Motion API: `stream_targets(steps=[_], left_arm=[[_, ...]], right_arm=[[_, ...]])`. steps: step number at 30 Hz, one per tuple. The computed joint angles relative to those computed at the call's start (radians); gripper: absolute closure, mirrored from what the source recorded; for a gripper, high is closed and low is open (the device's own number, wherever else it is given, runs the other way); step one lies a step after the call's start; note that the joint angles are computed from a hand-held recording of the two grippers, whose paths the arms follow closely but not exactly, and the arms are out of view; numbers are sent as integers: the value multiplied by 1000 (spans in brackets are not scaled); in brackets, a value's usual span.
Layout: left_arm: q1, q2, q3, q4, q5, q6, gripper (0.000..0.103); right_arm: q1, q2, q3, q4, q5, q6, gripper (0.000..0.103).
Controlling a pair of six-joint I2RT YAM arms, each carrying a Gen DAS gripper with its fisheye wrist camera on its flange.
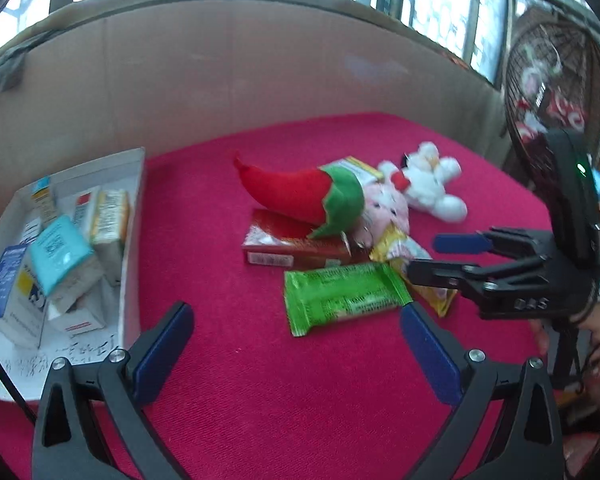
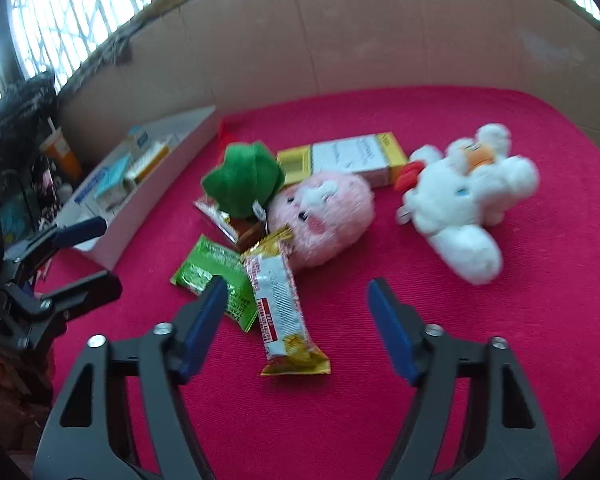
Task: Organize objects
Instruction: 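Grasp the yellow-white snack bar with the right tool while the left tool grasps the red-green plush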
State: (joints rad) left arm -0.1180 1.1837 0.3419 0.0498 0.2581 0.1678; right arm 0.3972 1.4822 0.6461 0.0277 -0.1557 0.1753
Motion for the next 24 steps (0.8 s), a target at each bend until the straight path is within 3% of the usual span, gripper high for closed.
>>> stream_targets(steps=[2, 5, 13, 16, 21, 24], left_arm=[[-24, 47, 20, 5, -4, 37, 0], [-39, 124, 64, 9, 30, 73, 0], [-32, 211, 157, 10, 127, 38, 0], [-45, 223, 206, 31, 100, -116, 0], [-97, 314, 327, 32, -54, -464, 0], [-148, 408, 420, 10, -126, -574, 0]], right_arm=[[-3, 71, 34, -4, -21, -2, 43], [5, 84, 40, -2, 8, -15, 83], [-86, -40, -72, 32, -10, 7, 83], [-144, -72, -106, 50, -15, 24, 83], [-189, -46, -131, 95, -54, 68, 83], [-197, -59, -139, 104, -56, 67, 83]])
